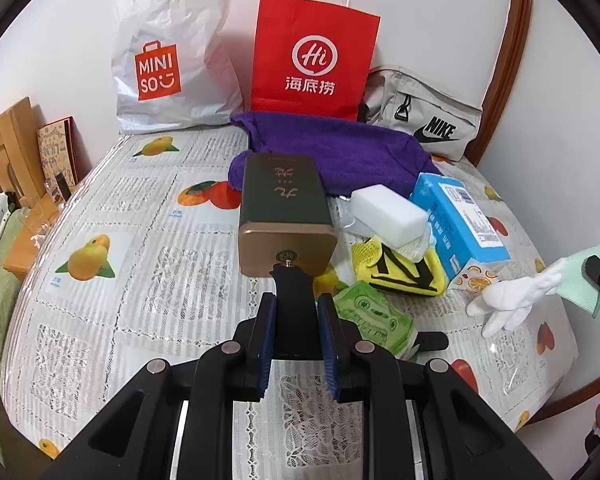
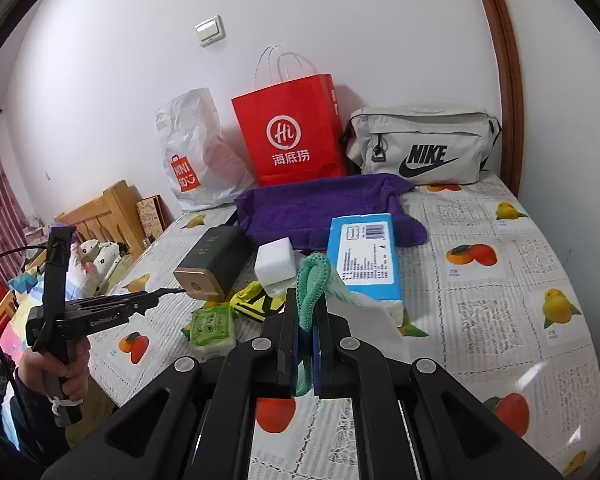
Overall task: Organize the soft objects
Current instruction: 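Carry the glove onto the purple towel and open the right tool while the left tool carries the tin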
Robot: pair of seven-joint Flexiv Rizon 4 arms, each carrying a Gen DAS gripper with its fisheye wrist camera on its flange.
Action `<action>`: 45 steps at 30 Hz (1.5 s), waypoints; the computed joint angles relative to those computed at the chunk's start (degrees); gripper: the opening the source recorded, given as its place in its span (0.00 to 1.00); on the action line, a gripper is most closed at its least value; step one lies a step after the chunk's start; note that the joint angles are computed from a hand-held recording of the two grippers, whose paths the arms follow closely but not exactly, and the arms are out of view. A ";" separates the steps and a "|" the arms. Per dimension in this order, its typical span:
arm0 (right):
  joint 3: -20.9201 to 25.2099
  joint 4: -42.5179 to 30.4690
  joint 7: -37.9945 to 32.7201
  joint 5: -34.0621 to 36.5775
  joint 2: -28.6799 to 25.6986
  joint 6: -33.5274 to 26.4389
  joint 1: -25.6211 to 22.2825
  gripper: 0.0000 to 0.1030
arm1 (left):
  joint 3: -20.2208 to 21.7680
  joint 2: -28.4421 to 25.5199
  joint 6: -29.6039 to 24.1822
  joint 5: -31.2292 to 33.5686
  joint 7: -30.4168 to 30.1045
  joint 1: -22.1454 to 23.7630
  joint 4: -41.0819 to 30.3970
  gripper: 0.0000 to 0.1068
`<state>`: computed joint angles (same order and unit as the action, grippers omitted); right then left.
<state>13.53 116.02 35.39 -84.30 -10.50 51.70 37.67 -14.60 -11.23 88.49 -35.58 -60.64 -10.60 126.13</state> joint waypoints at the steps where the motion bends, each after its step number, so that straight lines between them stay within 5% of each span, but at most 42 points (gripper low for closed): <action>1: 0.06 0.07 -0.41 0.46 0.21 -0.43 0.01 0.05 | 0.22 0.16 -0.09 0.29 -0.23 -0.12 -0.10 0.19; 26: -0.90 -5.36 -8.82 0.85 2.41 -0.87 -3.18 0.05 | 6.08 -2.13 -5.31 13.41 -10.91 -2.51 -11.23 0.19; 45: -8.47 -17.90 -20.93 4.53 -7.79 8.38 -6.03 0.05 | 9.33 -13.19 -13.57 23.66 -18.22 -3.87 -29.58 0.19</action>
